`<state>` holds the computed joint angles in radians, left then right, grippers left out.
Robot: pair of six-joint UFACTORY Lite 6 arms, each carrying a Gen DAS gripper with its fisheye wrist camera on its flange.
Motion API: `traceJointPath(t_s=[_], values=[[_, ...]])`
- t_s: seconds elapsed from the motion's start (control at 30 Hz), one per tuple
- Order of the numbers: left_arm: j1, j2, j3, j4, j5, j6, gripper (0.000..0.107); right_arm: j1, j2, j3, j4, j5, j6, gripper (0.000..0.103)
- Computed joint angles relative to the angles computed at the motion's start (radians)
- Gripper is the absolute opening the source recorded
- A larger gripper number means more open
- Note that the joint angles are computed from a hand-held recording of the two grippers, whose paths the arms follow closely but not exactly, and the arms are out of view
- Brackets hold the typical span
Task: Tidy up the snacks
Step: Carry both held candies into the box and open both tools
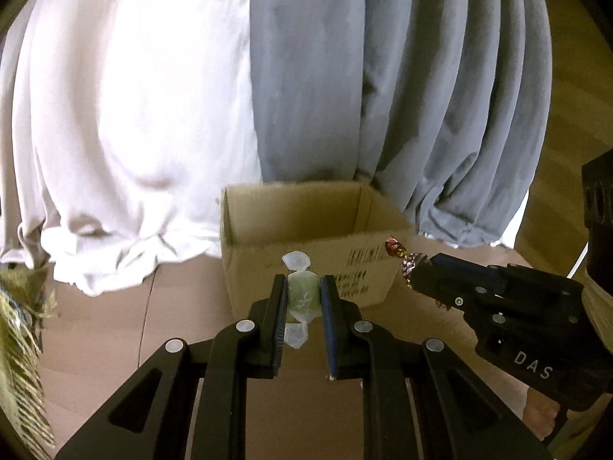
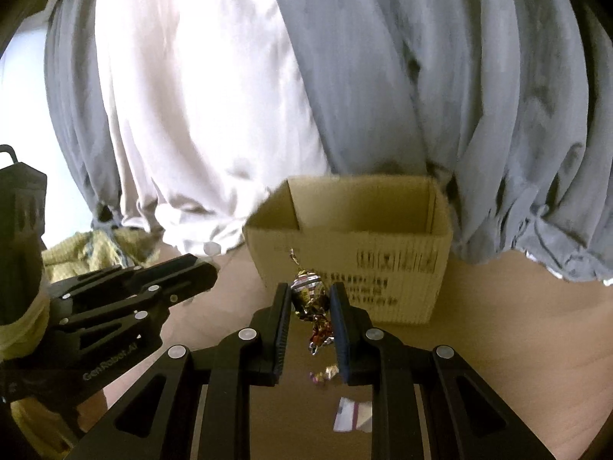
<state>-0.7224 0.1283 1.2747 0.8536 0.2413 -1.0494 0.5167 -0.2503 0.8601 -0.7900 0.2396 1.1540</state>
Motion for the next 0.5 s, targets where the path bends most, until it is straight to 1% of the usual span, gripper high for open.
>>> traceJointPath(t_s=[0.23, 0.37, 0.5], values=[[-0.005, 0.042, 0.132, 0.004, 0.023, 0.045, 0.018, -0.026, -0.007, 0.068, -0.087, 0.018, 0.055, 0.022], [0.007, 0.089, 0.226, -0.067, 0.031, 0.138, 0.019, -0.059, 0.011, 0.118, -0.109, 0.009, 0.054, 0.022], [0.022, 0.154, 0.333, -0.145, 0.044, 0.241, 0.019, -0.092, 0.051, 0.178, -0.068, -0.008, -0.003, 0.022]])
